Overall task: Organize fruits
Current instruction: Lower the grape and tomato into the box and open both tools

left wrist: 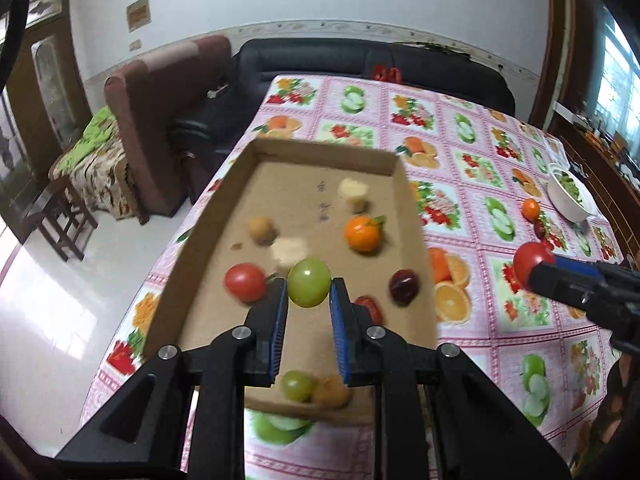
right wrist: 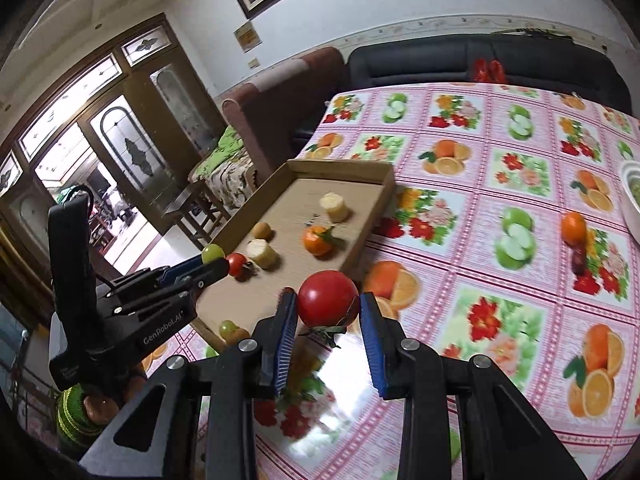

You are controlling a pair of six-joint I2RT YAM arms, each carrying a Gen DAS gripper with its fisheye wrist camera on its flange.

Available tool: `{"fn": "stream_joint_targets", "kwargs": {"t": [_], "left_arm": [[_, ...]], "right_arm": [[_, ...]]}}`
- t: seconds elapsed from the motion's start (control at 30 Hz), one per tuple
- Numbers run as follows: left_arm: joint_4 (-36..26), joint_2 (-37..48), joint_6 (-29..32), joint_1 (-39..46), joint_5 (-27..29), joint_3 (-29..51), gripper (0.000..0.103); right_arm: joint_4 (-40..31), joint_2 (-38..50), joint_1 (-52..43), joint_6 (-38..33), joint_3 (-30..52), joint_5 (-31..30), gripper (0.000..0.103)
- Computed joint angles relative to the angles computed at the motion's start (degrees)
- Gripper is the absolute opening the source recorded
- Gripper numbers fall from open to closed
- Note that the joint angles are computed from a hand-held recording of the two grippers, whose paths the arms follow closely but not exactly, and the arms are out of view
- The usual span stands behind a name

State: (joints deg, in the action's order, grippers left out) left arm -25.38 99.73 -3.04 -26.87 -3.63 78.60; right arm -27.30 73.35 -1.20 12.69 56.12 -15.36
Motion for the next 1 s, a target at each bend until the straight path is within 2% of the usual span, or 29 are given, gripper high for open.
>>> {"fn": "stream_joint_targets", "kwargs": {"t": [0.37, 0.63, 1.0], "left_arm": [[0.8, -1.2, 0.4, 5.7, 3.6, -3.3, 0.019], [-0.4, 0.5, 0.3, 4.4, 4.8, -1.1, 0.019], [-1.5, 4.6, 0.4, 3.2, 6.4, 2.7, 0.019]], "right_arm": [[3.1, 7.3, 5.8, 1.3, 3.8, 1.2, 0.032], [4.6, 12.7, 6.1, 2.3, 6.8, 0.4, 0.032], [3.7, 21.4, 5.4, 0.8, 15.3, 0.3, 0.032]]}}
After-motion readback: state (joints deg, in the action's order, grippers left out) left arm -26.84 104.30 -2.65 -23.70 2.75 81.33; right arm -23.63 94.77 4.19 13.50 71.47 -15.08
